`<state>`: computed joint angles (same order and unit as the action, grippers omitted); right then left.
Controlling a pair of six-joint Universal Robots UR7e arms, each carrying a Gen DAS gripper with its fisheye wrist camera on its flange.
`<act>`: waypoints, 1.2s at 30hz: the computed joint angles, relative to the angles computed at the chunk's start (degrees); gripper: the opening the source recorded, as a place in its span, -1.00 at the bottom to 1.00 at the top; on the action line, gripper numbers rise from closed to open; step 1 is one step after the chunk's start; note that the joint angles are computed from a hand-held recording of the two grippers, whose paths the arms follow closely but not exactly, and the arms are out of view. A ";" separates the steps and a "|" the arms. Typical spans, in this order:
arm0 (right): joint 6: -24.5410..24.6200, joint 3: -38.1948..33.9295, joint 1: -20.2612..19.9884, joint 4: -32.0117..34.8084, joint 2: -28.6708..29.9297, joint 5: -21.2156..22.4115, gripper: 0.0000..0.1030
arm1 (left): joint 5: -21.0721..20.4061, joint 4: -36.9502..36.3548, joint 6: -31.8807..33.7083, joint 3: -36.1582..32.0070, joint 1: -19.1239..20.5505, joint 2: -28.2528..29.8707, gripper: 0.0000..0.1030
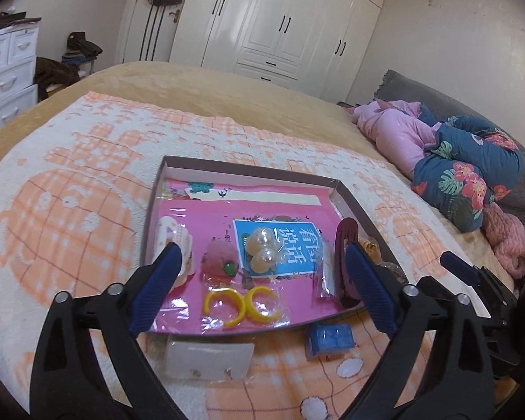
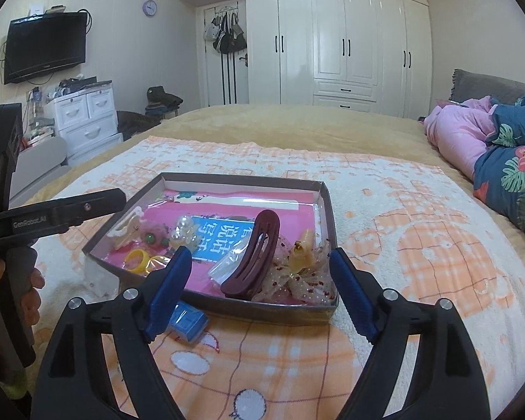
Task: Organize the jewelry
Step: 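Place the pearl-bead clip into the box with the left tool while the right tool places the maroon clip, then withdraw both open tools toward the earring card and blue box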
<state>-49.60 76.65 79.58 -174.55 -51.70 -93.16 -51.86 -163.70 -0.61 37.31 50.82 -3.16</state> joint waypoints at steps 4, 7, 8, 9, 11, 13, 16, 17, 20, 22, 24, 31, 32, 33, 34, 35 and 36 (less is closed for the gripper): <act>0.30 1.87 0.01 -0.66 -1.13 0.54 0.57 | 1.62 -3.48 0.05 5.00 -0.43 -2.19 0.78; 0.32 3.96 -0.08 -1.45 -2.29 1.21 0.58 | 2.83 -6.42 0.36 8.96 -0.77 -3.90 0.78; 0.32 4.61 -0.09 -1.79 -2.58 1.35 0.58 | 3.24 -7.53 0.49 10.39 -0.87 -4.51 0.78; 0.32 5.20 -0.11 -1.86 -2.90 1.56 0.58 | 3.60 -8.32 0.54 11.41 -0.97 -4.93 0.78; 0.11 6.31 -0.08 -2.06 -3.41 1.66 0.59 | 3.92 -9.57 0.69 12.82 -1.03 -5.57 0.78; -0.25 7.21 -0.01 -2.30 -3.77 1.66 0.59 | 4.36 -10.94 0.68 14.82 -1.09 -6.53 0.78; -0.43 8.22 0.00 -2.40 -4.16 1.86 0.59 | 5.27 -12.69 1.04 17.25 -1.27 -7.57 0.78; -0.50 8.54 -0.01 -2.37 -4.32 1.90 0.59 | 5.61 -13.09 1.27 17.98 -1.32 -7.88 0.78; -0.88 9.38 0.07 -2.52 -4.50 1.67 0.59 | 6.08 -13.82 1.12 20.00 -1.30 -8.83 0.78; -0.99 9.77 0.08 -2.45 -4.59 1.62 0.59 | 6.44 -14.12 1.05 20.83 -1.32 -9.21 0.78; -1.17 9.95 0.09 -2.36 -4.56 1.50 0.59 | 6.81 -14.38 0.83 21.98 -1.31 -9.76 0.78; -1.92 10.43 0.41 -1.75 -4.24 0.88 0.59 | 8.05 -14.62 -0.01 25.19 -1.14 -11.28 0.78; -2.03 10.44 0.42 -1.71 -4.17 0.84 0.59 | 8.20 -14.57 -0.09 25.48 -1.14 -11.41 0.78; -2.24 10.45 0.46 -1.71 -4.04 0.71 0.59 | 8.15 -14.37 -0.30 26.03 -1.08 -11.72 0.78; -2.51 10.39 0.51 -1.45 -3.91 0.52 0.59 | 8.06 -14.14 -0.51 26.49 -1.00 -11.97 0.78; -2.72 10.33 0.52 -1.33 -3.78 0.29 0.59 | 8.06 -14.00 -0.61 26.89 -0.91 -12.15 0.78; -2.84 10.22 0.51 -1.22 -3.60 0.07 0.59 | 7.96 -13.64 -0.81 27.23 -0.84 -12.34 0.78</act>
